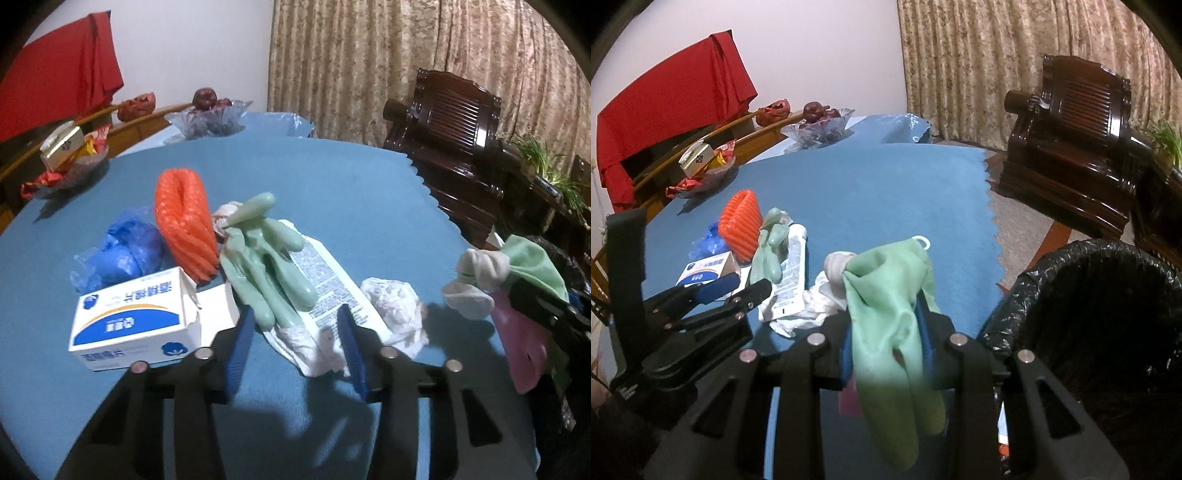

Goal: Collect trash
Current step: 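Hold the green glove in the right gripper while the left gripper reaches for white tissue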

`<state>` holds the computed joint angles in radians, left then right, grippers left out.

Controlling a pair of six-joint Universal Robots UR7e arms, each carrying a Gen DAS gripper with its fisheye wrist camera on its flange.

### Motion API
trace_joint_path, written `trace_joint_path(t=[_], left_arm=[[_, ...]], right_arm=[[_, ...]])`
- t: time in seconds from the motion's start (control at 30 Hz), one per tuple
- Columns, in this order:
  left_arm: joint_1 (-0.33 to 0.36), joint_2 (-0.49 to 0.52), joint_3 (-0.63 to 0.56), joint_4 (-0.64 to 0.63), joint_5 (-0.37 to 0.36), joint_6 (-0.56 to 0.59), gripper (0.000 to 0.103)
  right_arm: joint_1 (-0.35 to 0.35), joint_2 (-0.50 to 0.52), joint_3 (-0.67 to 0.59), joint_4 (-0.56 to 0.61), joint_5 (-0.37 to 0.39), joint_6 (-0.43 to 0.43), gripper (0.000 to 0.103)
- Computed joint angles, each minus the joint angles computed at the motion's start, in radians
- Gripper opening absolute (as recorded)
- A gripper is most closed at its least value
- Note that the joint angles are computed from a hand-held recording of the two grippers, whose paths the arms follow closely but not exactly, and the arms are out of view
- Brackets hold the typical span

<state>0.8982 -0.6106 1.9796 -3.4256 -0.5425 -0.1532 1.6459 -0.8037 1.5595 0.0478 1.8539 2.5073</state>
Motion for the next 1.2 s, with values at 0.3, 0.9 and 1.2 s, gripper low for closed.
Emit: trace_joint_path(t=[0.3, 0.9, 1.2], left_arm=[[0.01, -0.007, 0.011, -0.032, -0.019, -0.002, 0.006], [-0.085, -0.161, 0.236, 0.02, -0.049, -0.069, 0.005], [-0.047, -0.151, 0.196, 0.042, -0.073, -0.114, 0.055]], right_arm=[[0.003, 0.012, -0.011, 0.008, 0.01, -0.003, 0.028], [0.004, -0.005, 0.026, -0.01, 0.009, -0.012, 0.028], [0.004, -0.004, 0.017, -0.002, 0.027, -0.009, 0.029]])
